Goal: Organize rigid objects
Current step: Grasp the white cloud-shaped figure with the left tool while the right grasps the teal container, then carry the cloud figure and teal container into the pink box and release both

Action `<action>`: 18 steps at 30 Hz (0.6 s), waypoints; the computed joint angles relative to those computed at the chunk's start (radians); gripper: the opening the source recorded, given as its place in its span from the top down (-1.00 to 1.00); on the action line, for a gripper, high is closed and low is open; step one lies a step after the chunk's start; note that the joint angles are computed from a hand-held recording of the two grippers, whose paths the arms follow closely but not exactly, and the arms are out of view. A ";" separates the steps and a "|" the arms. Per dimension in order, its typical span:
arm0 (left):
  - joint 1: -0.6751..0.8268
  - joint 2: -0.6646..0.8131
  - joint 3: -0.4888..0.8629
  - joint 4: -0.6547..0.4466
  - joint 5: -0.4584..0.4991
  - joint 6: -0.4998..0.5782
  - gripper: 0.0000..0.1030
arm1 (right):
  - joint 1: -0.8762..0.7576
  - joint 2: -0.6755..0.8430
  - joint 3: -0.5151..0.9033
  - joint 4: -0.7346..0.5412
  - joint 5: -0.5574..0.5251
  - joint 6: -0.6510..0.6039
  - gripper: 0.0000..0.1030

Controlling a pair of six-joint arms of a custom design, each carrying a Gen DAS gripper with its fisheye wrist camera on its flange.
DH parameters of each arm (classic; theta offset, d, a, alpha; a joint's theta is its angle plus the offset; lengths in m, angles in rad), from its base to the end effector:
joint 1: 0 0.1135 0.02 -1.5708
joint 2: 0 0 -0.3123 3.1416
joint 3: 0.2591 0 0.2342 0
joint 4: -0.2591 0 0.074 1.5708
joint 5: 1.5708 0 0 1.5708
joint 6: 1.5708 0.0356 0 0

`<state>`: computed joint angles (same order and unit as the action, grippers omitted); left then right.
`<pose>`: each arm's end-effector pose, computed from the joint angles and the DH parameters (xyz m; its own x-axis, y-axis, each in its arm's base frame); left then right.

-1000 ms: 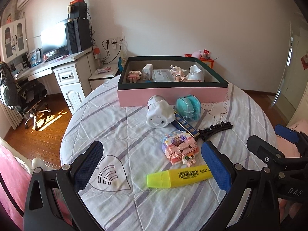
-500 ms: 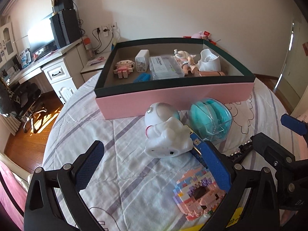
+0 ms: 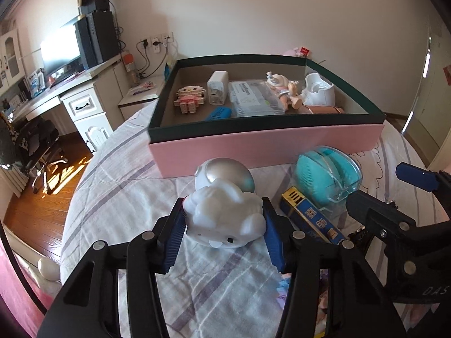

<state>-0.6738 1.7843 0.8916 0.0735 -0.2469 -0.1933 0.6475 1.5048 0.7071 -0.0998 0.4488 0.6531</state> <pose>0.2782 -0.2110 0.2008 -0.6515 0.2818 -0.7044 0.3561 0.9334 0.0441 0.2220 0.1485 0.2221 -0.6943 0.1613 -0.7014 0.1187 0.9869 0.1095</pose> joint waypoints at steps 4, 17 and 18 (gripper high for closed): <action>0.029 -0.027 -0.037 0.010 -0.017 -0.002 -0.01 | -0.003 0.075 0.066 -0.010 -0.023 -0.008 -1.00; 0.054 -0.043 -0.037 0.013 0.031 0.017 0.00 | -0.015 0.150 0.126 0.012 -0.110 -0.096 0.25; 0.050 -0.048 -0.035 0.010 0.032 0.019 -0.01 | -0.014 0.140 0.117 0.018 -0.117 -0.097 0.25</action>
<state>-0.6236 1.7361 0.8570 0.0833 -0.2151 -0.1742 0.6334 1.6448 0.8245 -0.0813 0.3318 0.5564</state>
